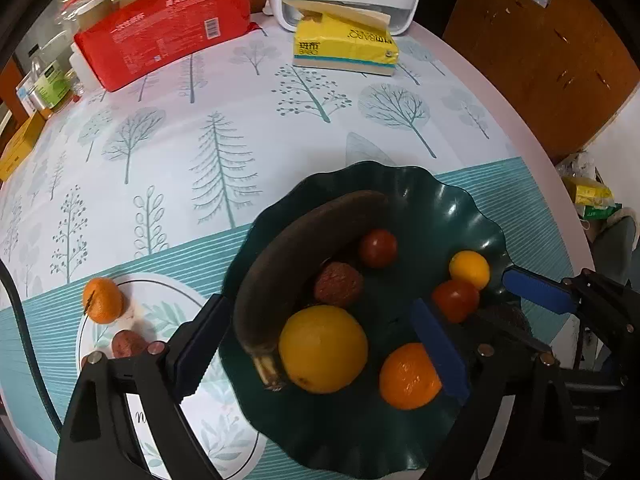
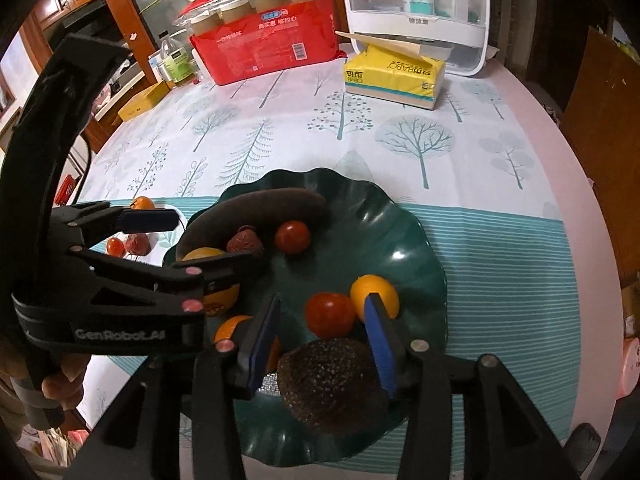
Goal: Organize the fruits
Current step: 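Withdraw both open tools from the bowl back to the fruit plate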
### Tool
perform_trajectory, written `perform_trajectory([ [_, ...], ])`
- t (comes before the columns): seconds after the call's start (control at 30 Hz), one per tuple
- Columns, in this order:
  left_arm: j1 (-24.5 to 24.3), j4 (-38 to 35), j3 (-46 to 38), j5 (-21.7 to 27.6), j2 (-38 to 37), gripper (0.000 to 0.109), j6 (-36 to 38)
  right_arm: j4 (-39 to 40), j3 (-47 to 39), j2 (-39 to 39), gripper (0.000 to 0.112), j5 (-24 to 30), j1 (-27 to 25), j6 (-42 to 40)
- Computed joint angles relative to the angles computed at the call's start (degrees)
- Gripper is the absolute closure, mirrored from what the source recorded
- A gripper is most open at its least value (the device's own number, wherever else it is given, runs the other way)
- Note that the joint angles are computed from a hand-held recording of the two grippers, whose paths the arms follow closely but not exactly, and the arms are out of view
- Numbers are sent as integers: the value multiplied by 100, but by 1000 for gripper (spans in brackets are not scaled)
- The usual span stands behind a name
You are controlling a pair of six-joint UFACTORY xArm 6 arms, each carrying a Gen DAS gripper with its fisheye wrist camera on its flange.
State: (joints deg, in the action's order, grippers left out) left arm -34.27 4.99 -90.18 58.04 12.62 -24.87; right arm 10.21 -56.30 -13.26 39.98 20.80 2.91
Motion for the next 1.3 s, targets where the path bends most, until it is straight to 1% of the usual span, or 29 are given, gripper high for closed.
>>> perform_trajectory([
  [0.2,40,19,285,-70,-308,15,10,-165,23,-78,67,15,43,349],
  [0.37,68,-78,579,-115,-618,11,147,-400,66,-188,67,24,131,767],
  [0.47,81,-156,745,-91,-812,7,320,-607,83,-272,67,70,208,1151],
  [0.67,116,-287,1039,57,-1267,6,765,-1006,68,-429,67,186,419,1904],
  [0.87,247,-347,1124,264,-1763,6,1311,-1473,-63,-623,67,387,797,2843],
  [0.93,335,-322,1147,289,-1958,6,1447,-1636,-155,-652,67,443,963,3136],
  [1.13,824,-490,1189,365,-2463,6,1863,-2239,-647,-556,67,572,1467,3957],
  [1.3,1247,-396,1236,343,-2742,6,2102,-2661,-1277,-235,67,654,1833,4312],
])
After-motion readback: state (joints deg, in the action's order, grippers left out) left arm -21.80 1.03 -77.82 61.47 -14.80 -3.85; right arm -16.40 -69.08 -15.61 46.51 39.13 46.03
